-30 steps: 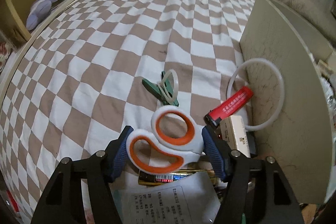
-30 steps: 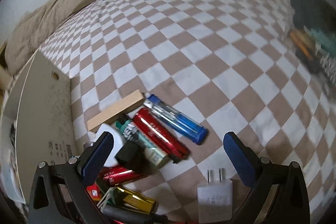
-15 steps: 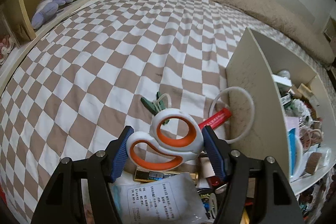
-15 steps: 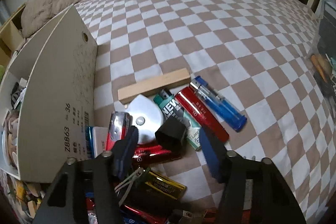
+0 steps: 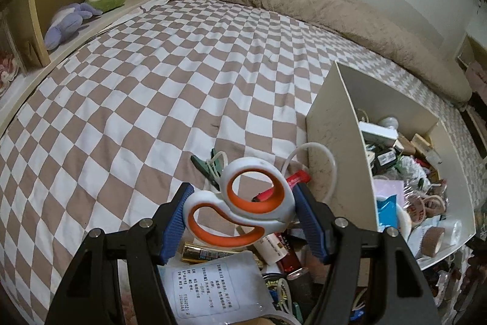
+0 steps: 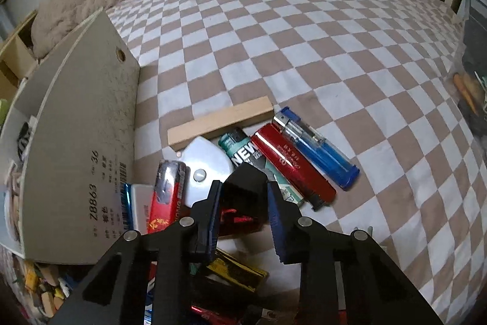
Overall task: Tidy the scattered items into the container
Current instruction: 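Carry the scissors with the left tool while the right tool carries the black plug over the shoe box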
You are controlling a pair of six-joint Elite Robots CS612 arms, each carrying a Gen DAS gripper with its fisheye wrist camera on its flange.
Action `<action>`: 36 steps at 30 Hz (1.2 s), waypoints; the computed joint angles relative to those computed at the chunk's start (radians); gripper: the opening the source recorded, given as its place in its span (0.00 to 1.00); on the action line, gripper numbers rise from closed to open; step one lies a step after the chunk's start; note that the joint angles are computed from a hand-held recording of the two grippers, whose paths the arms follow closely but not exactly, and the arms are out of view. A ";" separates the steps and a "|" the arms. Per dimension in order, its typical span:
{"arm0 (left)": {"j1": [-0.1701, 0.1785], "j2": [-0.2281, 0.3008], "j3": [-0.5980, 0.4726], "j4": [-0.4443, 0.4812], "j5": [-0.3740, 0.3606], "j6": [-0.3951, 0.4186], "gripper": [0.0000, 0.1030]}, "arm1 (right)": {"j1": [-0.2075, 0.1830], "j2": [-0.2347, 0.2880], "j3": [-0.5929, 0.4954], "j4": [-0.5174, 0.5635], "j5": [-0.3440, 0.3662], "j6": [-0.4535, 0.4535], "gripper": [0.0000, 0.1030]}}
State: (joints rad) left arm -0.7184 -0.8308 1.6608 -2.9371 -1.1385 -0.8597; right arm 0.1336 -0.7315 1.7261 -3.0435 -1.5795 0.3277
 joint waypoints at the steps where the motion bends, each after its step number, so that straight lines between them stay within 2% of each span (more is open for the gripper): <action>1: -0.001 -0.001 0.001 -0.004 0.007 -0.005 0.65 | -0.001 -0.001 0.003 -0.016 -0.001 0.012 0.29; 6: -0.007 -0.003 0.007 -0.022 0.035 -0.015 0.65 | -0.016 -0.010 0.034 -0.139 0.016 0.089 0.29; 12: -0.017 -0.001 0.003 -0.044 0.054 -0.002 0.65 | -0.018 -0.017 0.059 -0.302 0.064 0.132 0.29; 16: -0.027 0.001 0.007 -0.104 0.078 0.007 0.65 | -0.018 -0.008 0.057 -0.378 0.115 0.163 0.29; 20: -0.038 0.003 0.012 -0.167 0.108 0.026 0.65 | -0.007 -0.003 0.048 -0.430 0.131 0.156 0.29; 24: -0.046 0.006 0.014 -0.219 0.116 0.051 0.65 | -0.008 0.000 0.049 -0.492 0.193 0.141 0.29; 29: -0.057 0.016 0.005 -0.261 0.125 0.086 0.65 | 0.011 0.009 0.029 -0.507 0.243 0.074 0.29; 36: -0.071 0.035 -0.017 -0.306 0.112 0.160 0.65 | 0.044 0.021 -0.015 -0.432 0.287 -0.013 0.29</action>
State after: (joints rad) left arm -0.7897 -0.7962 1.6433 -3.2428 -1.0270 -0.6995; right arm 0.1777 -0.7100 1.7107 -3.4751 -1.2923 0.3144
